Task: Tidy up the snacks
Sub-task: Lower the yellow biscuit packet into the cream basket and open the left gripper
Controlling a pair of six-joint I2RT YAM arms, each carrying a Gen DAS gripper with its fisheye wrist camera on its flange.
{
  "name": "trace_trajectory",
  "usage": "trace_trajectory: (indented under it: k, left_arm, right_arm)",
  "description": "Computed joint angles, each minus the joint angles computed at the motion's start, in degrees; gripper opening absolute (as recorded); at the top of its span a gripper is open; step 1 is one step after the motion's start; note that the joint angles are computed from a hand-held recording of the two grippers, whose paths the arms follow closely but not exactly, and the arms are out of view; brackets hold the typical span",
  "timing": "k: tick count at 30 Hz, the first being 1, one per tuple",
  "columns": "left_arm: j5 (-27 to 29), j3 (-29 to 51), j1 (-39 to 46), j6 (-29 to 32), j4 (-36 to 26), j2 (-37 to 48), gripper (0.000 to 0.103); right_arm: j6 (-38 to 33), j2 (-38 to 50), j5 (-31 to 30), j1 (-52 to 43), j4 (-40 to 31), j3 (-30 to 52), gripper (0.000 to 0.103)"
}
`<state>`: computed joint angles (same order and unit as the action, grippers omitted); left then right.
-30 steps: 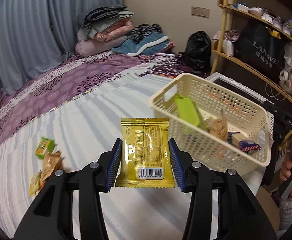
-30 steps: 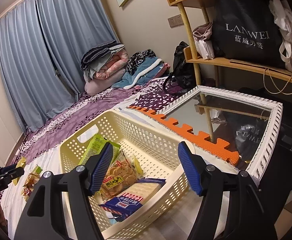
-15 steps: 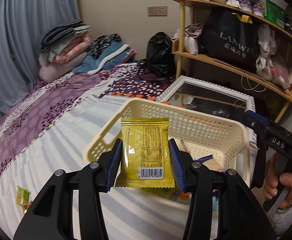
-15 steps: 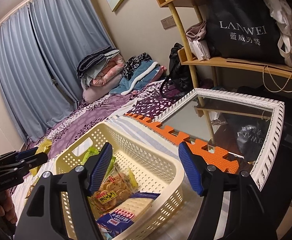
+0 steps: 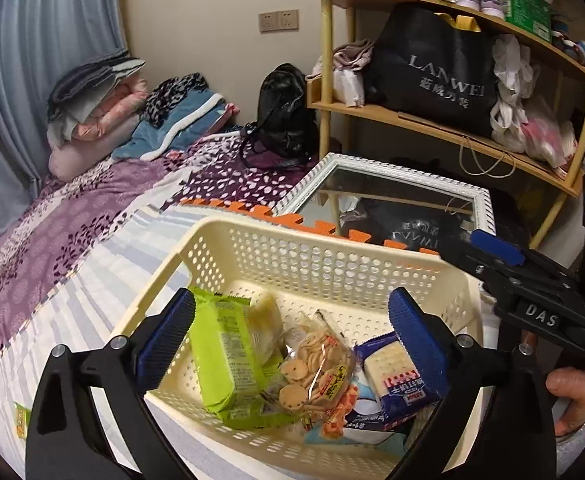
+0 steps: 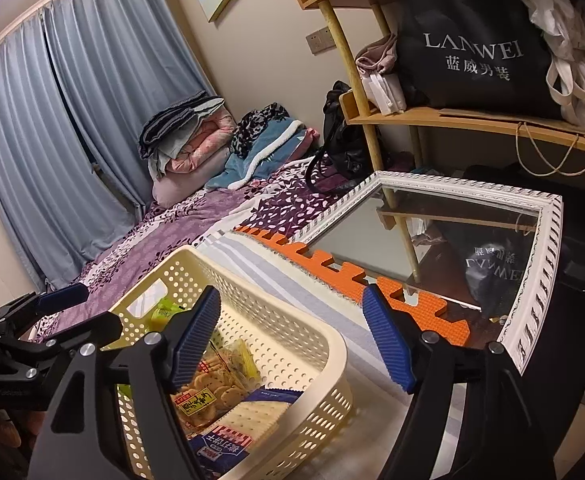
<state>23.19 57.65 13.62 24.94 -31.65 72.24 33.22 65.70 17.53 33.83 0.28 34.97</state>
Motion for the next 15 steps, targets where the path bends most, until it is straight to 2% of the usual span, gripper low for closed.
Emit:
trace_trajectory:
  k: [11,15]
  left_arm:
    - [1.85,1.23,4.92,0.39,-2.55,-0.33,0.099]
    - [2.71,1.50,6.41,0.89,-3.70,-1.55,0.099]
  right_arm:
    - [0.11,0.53,1.93,2.98,-1.11,1.96,0.074]
    - [-0.25,-0.49,4.07,4.71,-2.17,2.72,0.080]
